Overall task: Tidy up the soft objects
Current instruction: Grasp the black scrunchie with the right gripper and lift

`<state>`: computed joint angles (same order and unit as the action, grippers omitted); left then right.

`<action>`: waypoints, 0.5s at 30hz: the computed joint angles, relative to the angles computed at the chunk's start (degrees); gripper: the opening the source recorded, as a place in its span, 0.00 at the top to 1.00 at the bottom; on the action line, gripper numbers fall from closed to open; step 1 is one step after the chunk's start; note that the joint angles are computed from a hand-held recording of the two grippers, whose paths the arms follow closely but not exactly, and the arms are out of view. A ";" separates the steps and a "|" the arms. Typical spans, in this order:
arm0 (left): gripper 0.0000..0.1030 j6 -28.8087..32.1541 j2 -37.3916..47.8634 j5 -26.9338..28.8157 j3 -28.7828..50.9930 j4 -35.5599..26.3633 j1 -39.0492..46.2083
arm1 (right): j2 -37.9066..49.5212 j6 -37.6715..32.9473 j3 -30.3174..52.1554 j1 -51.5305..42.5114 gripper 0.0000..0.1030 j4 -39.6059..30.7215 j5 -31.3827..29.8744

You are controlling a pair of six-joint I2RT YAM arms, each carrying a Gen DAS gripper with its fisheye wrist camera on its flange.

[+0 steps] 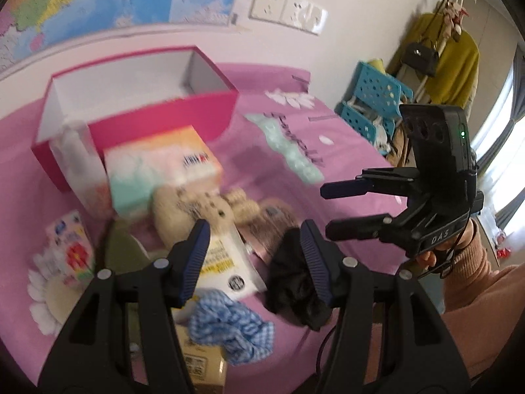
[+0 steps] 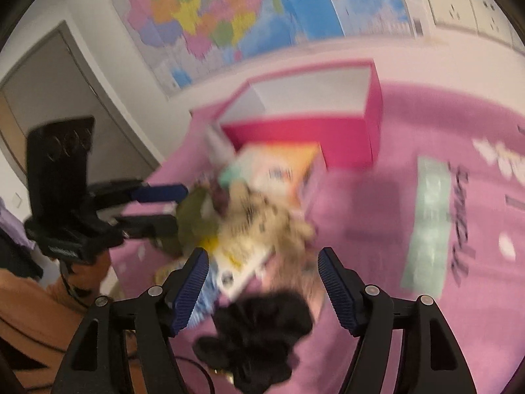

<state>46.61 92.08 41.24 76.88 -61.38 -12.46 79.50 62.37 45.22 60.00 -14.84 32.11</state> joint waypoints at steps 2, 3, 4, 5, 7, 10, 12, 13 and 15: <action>0.43 0.75 -0.31 -0.49 -1.54 -0.17 -0.27 | 1.46 3.02 -0.75 1.36 0.27 -0.11 -0.99; 0.43 1.11 -0.41 -0.59 -2.21 -0.41 -0.25 | 2.60 4.88 -0.88 1.97 0.24 -0.50 -1.47; 0.43 1.34 -0.48 -0.65 -2.80 -0.58 -0.27 | 3.59 5.98 -0.87 2.19 0.24 -0.69 -2.05; 0.43 1.68 -0.65 -0.65 -3.56 -0.71 -0.22 | 4.27 6.79 -0.87 2.38 0.24 -0.72 -2.40; 0.43 2.13 -0.92 -0.80 -4.73 -0.56 -0.02 | 6.79 8.44 -0.77 2.85 0.24 -0.18 -3.54; 0.43 2.51 -0.53 -0.88 -5.68 -0.81 0.06 | 9.39 9.64 -2.01 2.95 0.24 4.25 -5.28; 0.43 2.50 -0.52 -1.32 -6.67 -0.34 0.00 | 10.44 10.05 -2.53 3.16 0.24 6.38 -5.21; 0.43 2.36 -0.47 -1.56 -7.02 -0.05 -0.06 | 10.69 10.04 -2.51 3.07 0.24 6.72 -5.31; 0.43 2.42 0.02 -1.73 -7.29 -0.21 -0.11 | 11.57 10.16 -1.81 3.58 0.24 6.23 -4.38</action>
